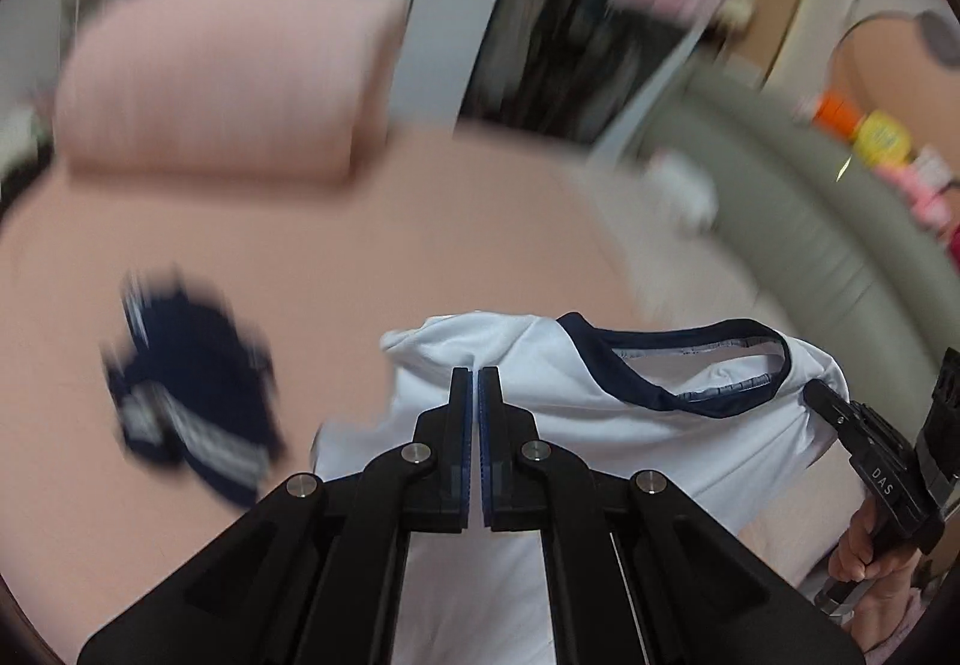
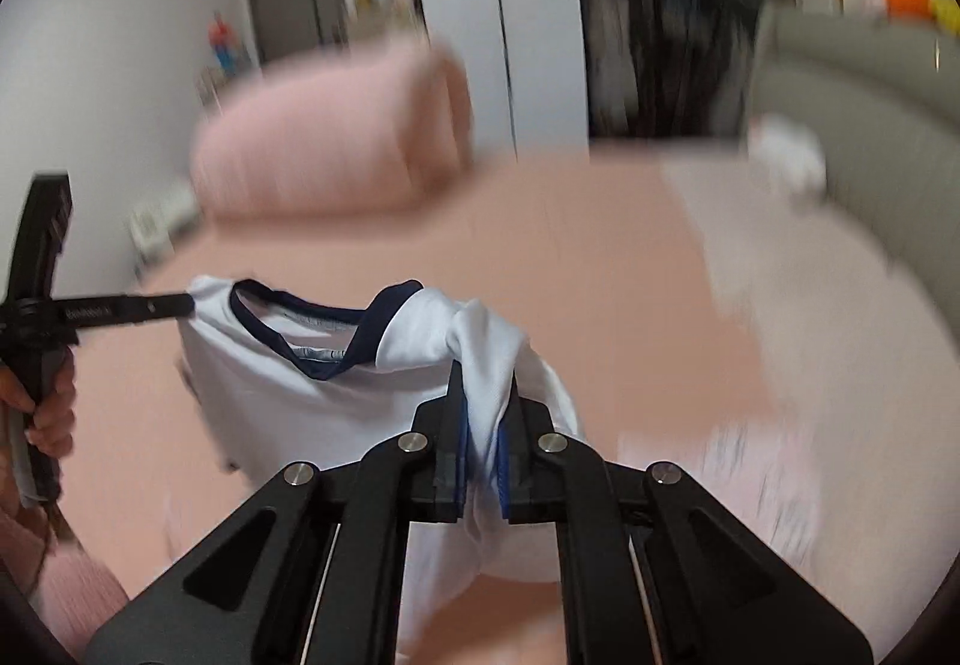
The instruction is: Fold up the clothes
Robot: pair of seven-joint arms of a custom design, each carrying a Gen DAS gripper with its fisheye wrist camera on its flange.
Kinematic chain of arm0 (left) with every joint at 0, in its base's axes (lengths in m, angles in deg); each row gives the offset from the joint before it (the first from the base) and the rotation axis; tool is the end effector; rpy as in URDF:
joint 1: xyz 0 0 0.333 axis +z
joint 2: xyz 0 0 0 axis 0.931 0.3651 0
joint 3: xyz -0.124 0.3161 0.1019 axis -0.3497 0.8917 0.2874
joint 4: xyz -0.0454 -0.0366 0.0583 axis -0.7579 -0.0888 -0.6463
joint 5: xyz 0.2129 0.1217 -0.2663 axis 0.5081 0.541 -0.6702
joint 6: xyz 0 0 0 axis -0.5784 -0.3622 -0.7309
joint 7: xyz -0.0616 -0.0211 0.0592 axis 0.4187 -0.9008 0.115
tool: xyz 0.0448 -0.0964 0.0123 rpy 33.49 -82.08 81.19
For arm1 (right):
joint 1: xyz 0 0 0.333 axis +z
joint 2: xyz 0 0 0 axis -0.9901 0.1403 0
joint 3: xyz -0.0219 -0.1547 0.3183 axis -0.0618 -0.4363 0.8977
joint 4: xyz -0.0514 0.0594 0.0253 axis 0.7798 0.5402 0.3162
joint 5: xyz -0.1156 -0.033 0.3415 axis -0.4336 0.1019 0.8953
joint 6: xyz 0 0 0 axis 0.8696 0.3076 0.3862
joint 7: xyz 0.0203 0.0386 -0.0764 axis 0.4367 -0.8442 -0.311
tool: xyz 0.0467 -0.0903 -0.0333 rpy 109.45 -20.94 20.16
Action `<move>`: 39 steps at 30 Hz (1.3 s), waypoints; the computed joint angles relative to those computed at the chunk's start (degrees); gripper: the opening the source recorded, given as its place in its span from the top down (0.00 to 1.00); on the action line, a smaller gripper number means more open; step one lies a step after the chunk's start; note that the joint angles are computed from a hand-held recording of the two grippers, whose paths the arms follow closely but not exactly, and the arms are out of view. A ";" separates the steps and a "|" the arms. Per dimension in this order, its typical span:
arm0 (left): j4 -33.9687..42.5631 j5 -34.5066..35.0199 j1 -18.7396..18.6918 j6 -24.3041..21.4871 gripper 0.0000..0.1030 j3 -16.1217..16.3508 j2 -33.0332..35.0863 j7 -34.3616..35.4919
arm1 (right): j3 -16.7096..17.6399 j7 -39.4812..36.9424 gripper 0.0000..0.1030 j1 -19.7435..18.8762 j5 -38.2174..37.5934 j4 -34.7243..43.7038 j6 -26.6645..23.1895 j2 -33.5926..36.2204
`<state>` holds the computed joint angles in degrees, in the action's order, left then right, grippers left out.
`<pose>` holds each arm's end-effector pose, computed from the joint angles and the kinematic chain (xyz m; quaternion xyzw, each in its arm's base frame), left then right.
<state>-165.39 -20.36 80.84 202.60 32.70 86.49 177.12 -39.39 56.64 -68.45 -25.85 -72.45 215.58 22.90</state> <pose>0.6532 0.0339 0.6873 -0.5503 0.7041 -0.4290 0.1318 0.5147 0.2197 0.6575 -0.6030 0.6355 -0.3080 0.3710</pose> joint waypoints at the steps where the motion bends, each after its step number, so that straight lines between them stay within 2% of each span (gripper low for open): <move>1: 1.61 -2.55 1.07 -0.02 0.98 -0.31 -1.41 1.80 | 0.49 2.84 0.95 -0.32 -4.70 2.69 -0.10 -0.53; 3: 1.27 -6.87 2.41 0.89 0.98 0.20 -4.69 5.56 | 1.30 6.82 0.94 -0.76 -11.63 6.85 -0.27 -1.22; 6: -6.40 -13.54 2.43 2.10 0.98 2.36 -11.12 12.05 | 3.27 11.57 0.93 -2.06 -18.25 8.46 1.22 -2.49; 7: -10.13 -15.45 1.96 2.51 0.98 3.13 -13.48 14.01 | 2.81 14.24 0.93 -1.06 -20.01 6.39 1.24 -3.63; 9: -18.19 -18.06 1.09 1.75 0.98 5.13 -16.80 17.08 | 3.80 17.91 0.93 -1.60 -21.82 1.36 2.99 -6.29; 11: -26.44 -16.30 -0.19 2.72 0.98 6.22 -18.24 17.41 | 4.56 18.28 0.93 -1.95 -19.98 -7.30 3.77 -10.12; 14: -38.19 -9.55 -1.73 1.43 0.98 7.55 -17.25 11.48 | 6.45 16.19 0.93 -0.82 -12.21 -19.63 0.18 -11.34; 16: -43.56 -4.47 -2.74 1.75 0.98 7.98 -14.84 7.11 | 5.86 11.48 0.93 1.36 -1.31 -24.78 -2.38 -8.43; 18: -48.09 1.33 -3.32 2.73 0.98 7.76 -12.34 2.50 | 3.82 5.80 0.93 3.82 10.82 -30.70 0.28 -5.90; 20: -51.38 2.00 -3.37 3.75 0.98 7.69 -12.83 0.87 | 3.24 2.27 0.93 4.82 18.53 -34.44 0.45 -6.03; 21: -52.02 -0.24 -3.12 3.31 0.97 7.96 -13.19 1.88 | 2.93 0.40 0.91 5.36 22.45 -36.18 0.51 -5.99; 22: -52.68 -2.87 -2.90 3.28 0.97 8.24 -14.04 3.39 | 3.63 1.48 0.87 4.41 22.35 -37.38 1.33 -7.14; 23: -53.28 -5.38 -2.80 3.28 0.97 8.57 -14.86 4.88 | 4.44 2.74 0.79 3.31 22.00 -38.53 2.19 -8.38; 25: -53.64 -8.34 -3.63 5.52 0.95 8.45 -16.03 8.26 | 5.77 2.12 0.74 1.73 21.43 -37.23 3.26 -9.59; 26: -52.63 -7.93 -4.12 6.44 0.90 8.31 -15.93 8.74 | 6.36 1.74 0.68 0.99 21.17 -36.47 3.83 -10.08; 27: -52.65 -7.84 -4.90 8.02 0.75 7.81 -16.26 9.19 | 7.52 1.58 0.64 -0.03 19.95 -35.22 3.88 -9.14; 29: -51.16 -7.56 -6.27 8.47 0.51 7.28 -15.34 11.18 | 9.76 2.99 0.63 -1.23 16.50 -32.96 3.11 -7.66; 31: -49.64 -6.94 -7.40 8.97 0.51 6.54 -14.35 13.00 | 10.50 5.25 0.61 -1.38 12.66 -29.62 3.60 -3.74; 33: -50.46 -1.28 -8.89 11.98 0.51 5.10 -13.88 11.56 | 9.23 3.48 0.54 0.05 11.96 -25.13 5.31 3.09; 35: -52.07 9.31 -10.26 17.30 0.52 3.98 -12.11 3.86 | 8.30 1.01 0.54 1.84 13.40 -22.86 3.02 6.24; 36: -52.78 15.52 -10.87 19.49 0.60 3.69 -11.17 -0.97 | 7.91 -0.04 0.54 2.80 13.84 -21.52 1.01 7.90; 37: -53.50 17.71 -11.68 21.59 0.65 4.36 -10.67 -3.32 | 7.74 0.25 0.55 3.51 12.97 -20.20 -0.88 9.60; 38: -53.47 15.87 -10.48 21.64 0.69 3.51 -11.00 -3.52 | 5.57 4.56 0.68 5.77 8.08 -20.20 -1.35 9.30; 39: -53.49 13.21 -10.07 21.77 0.78 3.47 -11.33 -2.93 | 4.61 6.43 0.87 6.89 6.71 -20.35 -2.66 8.66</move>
<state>-218.88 -7.15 70.78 224.37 36.17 75.16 174.19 -34.79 63.06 -61.57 -19.14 -92.80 212.93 31.56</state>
